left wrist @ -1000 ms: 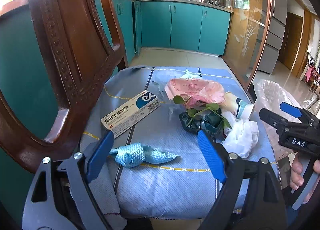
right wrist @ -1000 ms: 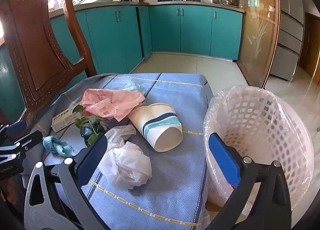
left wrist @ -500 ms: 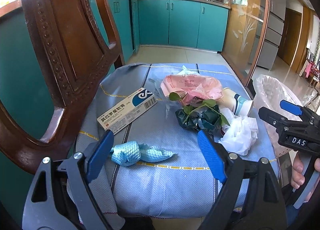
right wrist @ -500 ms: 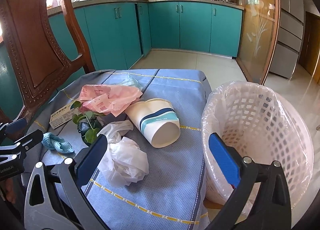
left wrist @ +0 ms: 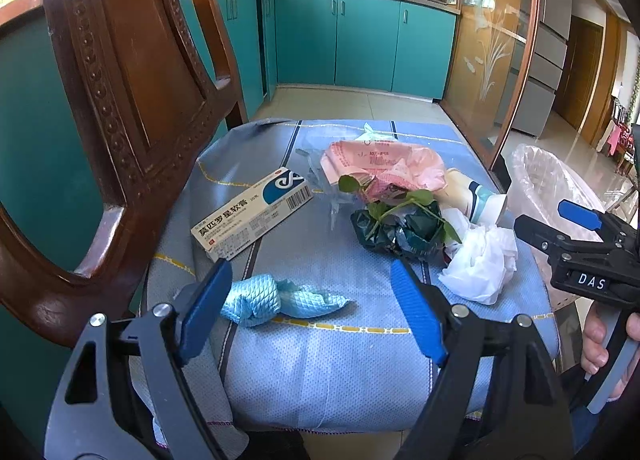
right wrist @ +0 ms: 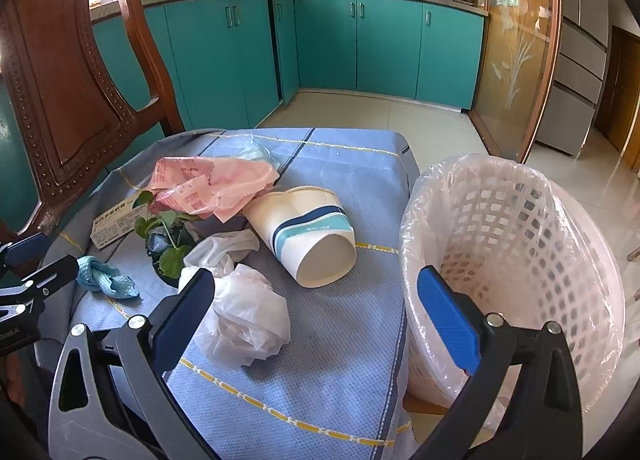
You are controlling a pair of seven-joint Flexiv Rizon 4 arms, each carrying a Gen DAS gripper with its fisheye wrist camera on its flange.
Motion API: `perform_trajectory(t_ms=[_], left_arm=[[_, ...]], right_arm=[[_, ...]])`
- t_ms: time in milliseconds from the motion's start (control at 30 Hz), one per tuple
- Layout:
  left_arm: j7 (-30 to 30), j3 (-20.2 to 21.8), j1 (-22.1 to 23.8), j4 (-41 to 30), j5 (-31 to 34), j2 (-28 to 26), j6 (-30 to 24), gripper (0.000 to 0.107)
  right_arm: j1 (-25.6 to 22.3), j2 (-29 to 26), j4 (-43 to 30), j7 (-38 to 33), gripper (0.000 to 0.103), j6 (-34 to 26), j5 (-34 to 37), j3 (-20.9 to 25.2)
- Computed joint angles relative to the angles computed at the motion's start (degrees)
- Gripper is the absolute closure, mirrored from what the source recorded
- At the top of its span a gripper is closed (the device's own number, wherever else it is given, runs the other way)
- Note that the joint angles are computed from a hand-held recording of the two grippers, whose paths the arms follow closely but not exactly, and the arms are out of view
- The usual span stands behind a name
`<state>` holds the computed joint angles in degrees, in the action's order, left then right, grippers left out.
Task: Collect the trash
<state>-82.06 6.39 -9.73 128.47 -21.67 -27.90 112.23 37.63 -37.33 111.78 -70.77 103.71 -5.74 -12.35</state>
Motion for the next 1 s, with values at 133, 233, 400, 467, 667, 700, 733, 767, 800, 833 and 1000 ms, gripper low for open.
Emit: perform_trajectory(t_ms=[133, 233, 400, 467, 667, 700, 733, 767, 800, 833, 1000], left_arm=[[-0.39, -0.41, 0.44, 0.17, 0.45, 0.01, -0.13, 0.025], [-0.47, -0.36, 0.37, 0.14, 0.59, -0.06, -0.23, 0.025], [-0.75, -0.5, 0.71, 0.2, 0.93, -0.09, -0.4, 0.025], [-0.89, -0.53, 0.79, 0.23, 1.04, -0.07, -0.52, 0.025], [-1.05, -0.48, 0.73, 0.25, 1.35, -0.06, -0.63, 0.025], [-1.03, -0.43, 0.66, 0.21, 1.35, -0.09, -0.72, 0.025], [-1.04, -0.32, 0.51, 0.18, 1.27, -0.15, -0.75, 0.025], [-1.08, -0.26, 0.42, 0.19, 1.22, -0.18, -0.75, 0.025], [-1.14, -0.34, 0.49, 0.21, 1.27, -0.18, -0.79, 0.025], [-1.17, -0.37, 0.5, 0.23, 1.32, -0.19, -0.81, 0.025], [-1.29, -0.56, 0.7, 0.35, 1.69, -0.15, -0.73, 0.025]], right_arm=[[1.11, -0.1, 0.17, -0.28, 0.003, -0.08, 0.16, -1.18], [1.27, -0.14, 0.22, -0.49, 0.003, -0.24, 0.08, -1.31], [1.44, -0.2, 0.16, -0.27, 0.003, -0.45, 0.26, -1.46], [1.12, -0.16, 0.15, -0.17, 0.003, -0.49, 0.19, -1.14], [0.69, -0.02, 0.27, -0.1, 0.003, -0.45, -0.05, -0.73], [0.72, 0.02, 0.33, -0.12, 0.003, -0.41, -0.07, -0.75], [0.82, -0.02, 0.31, -0.08, 0.003, -0.42, -0.03, -0.86], [0.79, -0.01, 0.33, -0.09, 0.003, -0.41, -0.05, -0.84], [0.6, 0.04, 0.33, -0.13, 0.003, -0.43, -0.13, -0.61], [0.44, 0.08, 0.36, -0.17, 0.003, -0.43, -0.21, -0.45], [0.97, 0.08, 0.45, -0.24, 0.003, -0.52, -0.15, -1.05]])
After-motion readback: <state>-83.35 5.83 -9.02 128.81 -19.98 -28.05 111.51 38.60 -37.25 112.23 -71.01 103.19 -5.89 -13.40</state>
